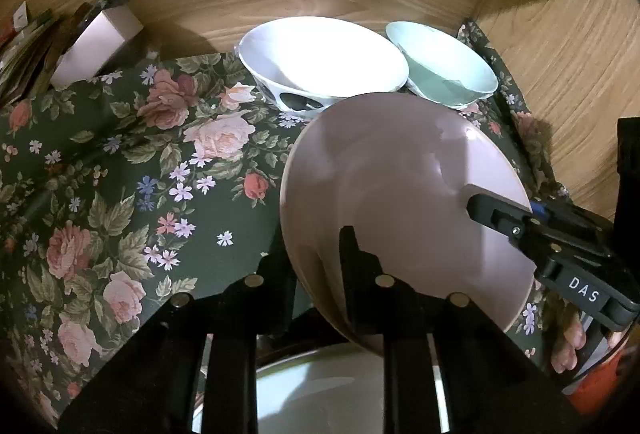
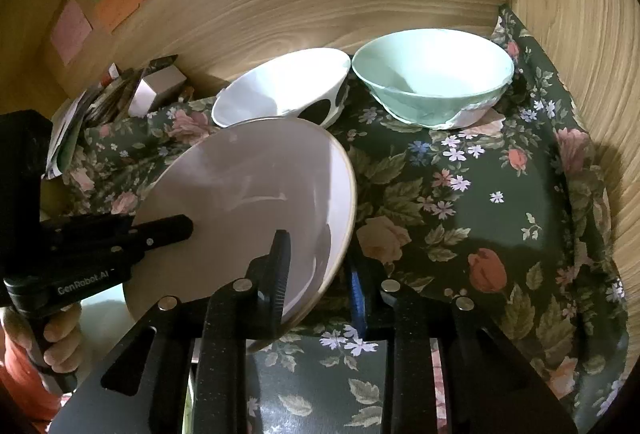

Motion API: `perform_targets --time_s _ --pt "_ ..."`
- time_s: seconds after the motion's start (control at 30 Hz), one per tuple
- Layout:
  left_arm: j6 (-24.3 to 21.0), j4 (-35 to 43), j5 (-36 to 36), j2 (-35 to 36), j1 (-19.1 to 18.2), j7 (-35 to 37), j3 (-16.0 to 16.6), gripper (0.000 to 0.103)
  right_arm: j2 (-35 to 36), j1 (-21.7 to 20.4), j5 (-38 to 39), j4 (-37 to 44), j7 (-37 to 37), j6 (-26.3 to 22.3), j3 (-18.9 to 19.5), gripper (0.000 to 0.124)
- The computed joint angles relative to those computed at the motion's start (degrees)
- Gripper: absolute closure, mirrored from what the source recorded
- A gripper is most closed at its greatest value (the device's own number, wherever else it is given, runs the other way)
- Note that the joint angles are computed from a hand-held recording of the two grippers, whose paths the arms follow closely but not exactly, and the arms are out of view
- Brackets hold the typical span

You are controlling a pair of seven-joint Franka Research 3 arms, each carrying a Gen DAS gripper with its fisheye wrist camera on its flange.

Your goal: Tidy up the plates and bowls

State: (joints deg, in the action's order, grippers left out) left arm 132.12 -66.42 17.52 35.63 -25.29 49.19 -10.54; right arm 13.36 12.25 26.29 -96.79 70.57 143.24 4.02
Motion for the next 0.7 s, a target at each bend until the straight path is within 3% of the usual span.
perform_targets --time_s 0.2,0.7 --pt "0.2 -0.6 0.9 -0.7 -0.4 -0.8 0.4 0.083 -1.1 0.4 -0.6 -1.0 0.8 1.3 -0.1 0.100" --pt "8.1 -13.6 7.7 -11.6 -0.6 -8.1 0.8 0.083 -7.7 1.9 1.7 -6.3 -1.2 5.5 0.6 0.100"
